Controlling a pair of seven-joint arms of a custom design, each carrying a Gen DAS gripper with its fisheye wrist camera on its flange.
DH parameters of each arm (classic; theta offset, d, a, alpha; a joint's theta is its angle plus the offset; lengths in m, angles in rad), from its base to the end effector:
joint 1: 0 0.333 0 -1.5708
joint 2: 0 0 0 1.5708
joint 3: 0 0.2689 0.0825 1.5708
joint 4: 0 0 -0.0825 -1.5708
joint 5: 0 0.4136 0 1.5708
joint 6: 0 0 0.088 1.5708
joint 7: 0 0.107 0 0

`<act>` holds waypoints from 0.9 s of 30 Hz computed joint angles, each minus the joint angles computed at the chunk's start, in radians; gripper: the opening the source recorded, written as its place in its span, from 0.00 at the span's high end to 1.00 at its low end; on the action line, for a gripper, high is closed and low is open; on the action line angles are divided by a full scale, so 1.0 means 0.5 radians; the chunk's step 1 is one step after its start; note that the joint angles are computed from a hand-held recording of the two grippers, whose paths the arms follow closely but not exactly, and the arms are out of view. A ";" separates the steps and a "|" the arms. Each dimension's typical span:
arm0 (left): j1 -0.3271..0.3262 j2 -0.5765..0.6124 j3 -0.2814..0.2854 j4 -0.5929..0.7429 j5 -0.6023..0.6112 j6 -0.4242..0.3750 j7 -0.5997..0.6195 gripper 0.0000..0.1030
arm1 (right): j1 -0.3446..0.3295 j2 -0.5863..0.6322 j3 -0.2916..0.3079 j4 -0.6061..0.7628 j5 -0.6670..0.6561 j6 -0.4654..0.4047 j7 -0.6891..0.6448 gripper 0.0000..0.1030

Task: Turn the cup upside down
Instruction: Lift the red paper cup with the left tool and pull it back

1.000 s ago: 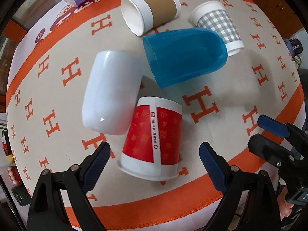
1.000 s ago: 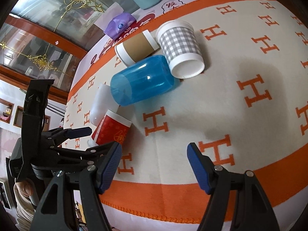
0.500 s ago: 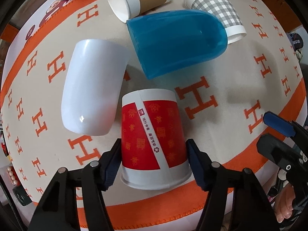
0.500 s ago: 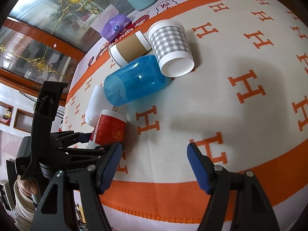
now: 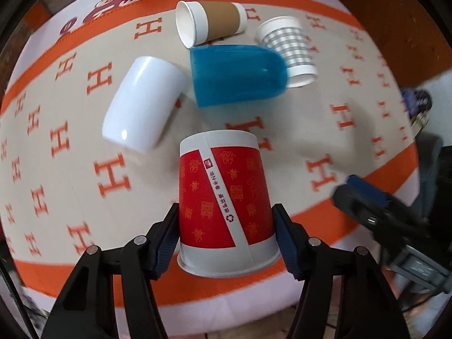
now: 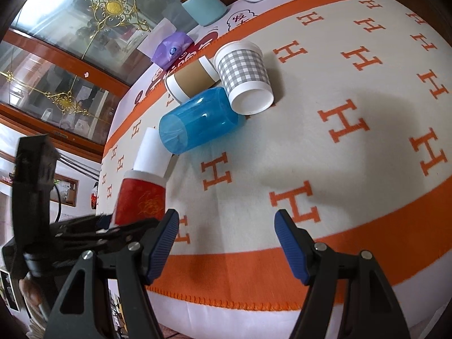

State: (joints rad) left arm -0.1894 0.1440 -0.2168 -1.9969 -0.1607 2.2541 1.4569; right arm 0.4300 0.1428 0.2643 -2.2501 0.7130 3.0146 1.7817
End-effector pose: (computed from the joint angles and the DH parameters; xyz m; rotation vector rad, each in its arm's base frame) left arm 0.5617 -0.2447 0.3396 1.9363 -2.3535 0.2755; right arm 0.4787 0.3357 0.2937 -1.5586 1.9309 0.1665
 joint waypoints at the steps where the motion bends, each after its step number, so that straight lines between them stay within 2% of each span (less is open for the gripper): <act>1: -0.001 -0.027 -0.008 -0.035 -0.042 0.016 -0.004 0.40 | 0.000 -0.015 0.005 -0.020 0.013 0.006 -0.002 0.32; 7: -0.025 -0.209 -0.030 -0.352 -0.391 0.132 -0.067 0.40 | 0.024 -0.096 0.013 -0.146 0.148 0.018 -0.070 0.32; 9: -0.046 -0.214 -0.035 -0.437 -0.467 0.224 -0.102 0.40 | 0.042 -0.115 0.003 -0.183 0.184 0.015 -0.083 0.32; 15: -0.069 -0.210 -0.040 -0.592 -0.685 0.338 -0.108 0.40 | 0.094 -0.161 -0.031 -0.270 0.257 0.001 -0.110 0.32; 22: -0.112 -0.204 -0.061 -0.689 -0.682 0.481 -0.114 0.38 | 0.138 -0.172 -0.055 -0.308 0.220 -0.012 -0.088 0.32; 27: -0.118 -0.220 -0.052 -0.689 -0.580 0.489 -0.187 0.23 | 0.150 -0.175 -0.049 -0.308 0.263 -0.017 -0.146 0.32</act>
